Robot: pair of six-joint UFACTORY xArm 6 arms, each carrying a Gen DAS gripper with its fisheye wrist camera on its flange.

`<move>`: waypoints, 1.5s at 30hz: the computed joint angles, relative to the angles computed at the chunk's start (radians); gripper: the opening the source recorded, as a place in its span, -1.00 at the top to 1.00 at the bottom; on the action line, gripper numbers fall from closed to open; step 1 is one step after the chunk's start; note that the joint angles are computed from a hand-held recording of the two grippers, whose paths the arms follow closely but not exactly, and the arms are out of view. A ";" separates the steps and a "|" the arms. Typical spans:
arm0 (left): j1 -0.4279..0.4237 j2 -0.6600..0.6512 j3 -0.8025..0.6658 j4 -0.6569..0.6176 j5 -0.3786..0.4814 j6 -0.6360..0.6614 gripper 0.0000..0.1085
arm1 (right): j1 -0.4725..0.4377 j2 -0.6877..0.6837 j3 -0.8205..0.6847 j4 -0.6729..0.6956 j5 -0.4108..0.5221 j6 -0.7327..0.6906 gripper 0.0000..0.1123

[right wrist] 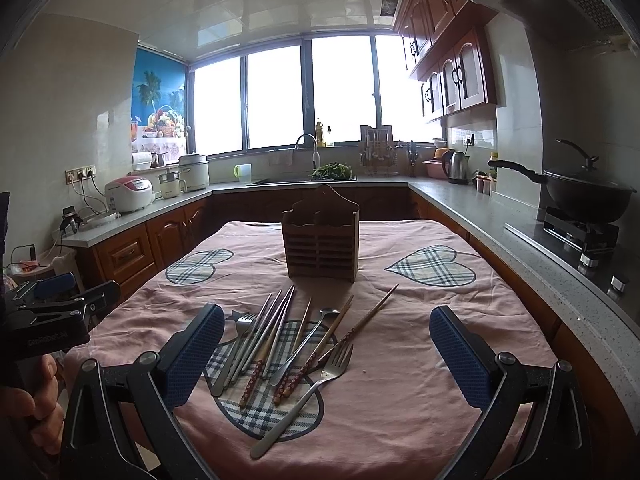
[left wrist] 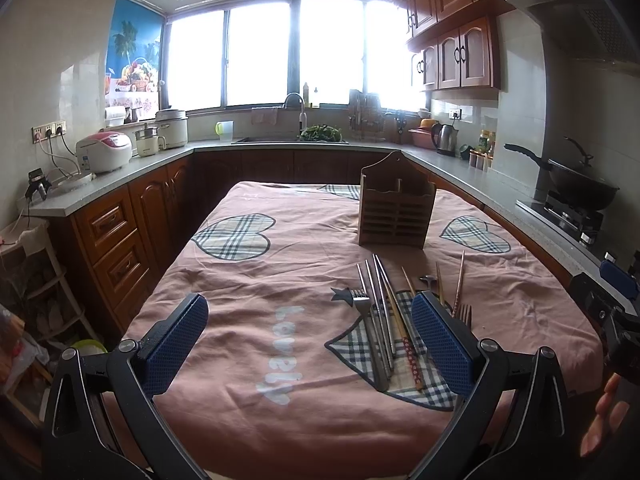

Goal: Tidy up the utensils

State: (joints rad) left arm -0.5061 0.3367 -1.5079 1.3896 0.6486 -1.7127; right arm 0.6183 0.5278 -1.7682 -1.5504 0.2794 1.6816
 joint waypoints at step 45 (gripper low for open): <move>0.133 0.394 -0.480 -0.808 -0.139 0.761 -0.85 | -0.066 0.350 -0.383 1.230 -0.015 -1.042 -0.69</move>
State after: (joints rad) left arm -0.3730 0.7312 -1.9884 0.5817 0.5091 -0.9515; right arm 0.5526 0.8776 -2.1513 -0.3201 0.2644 0.6398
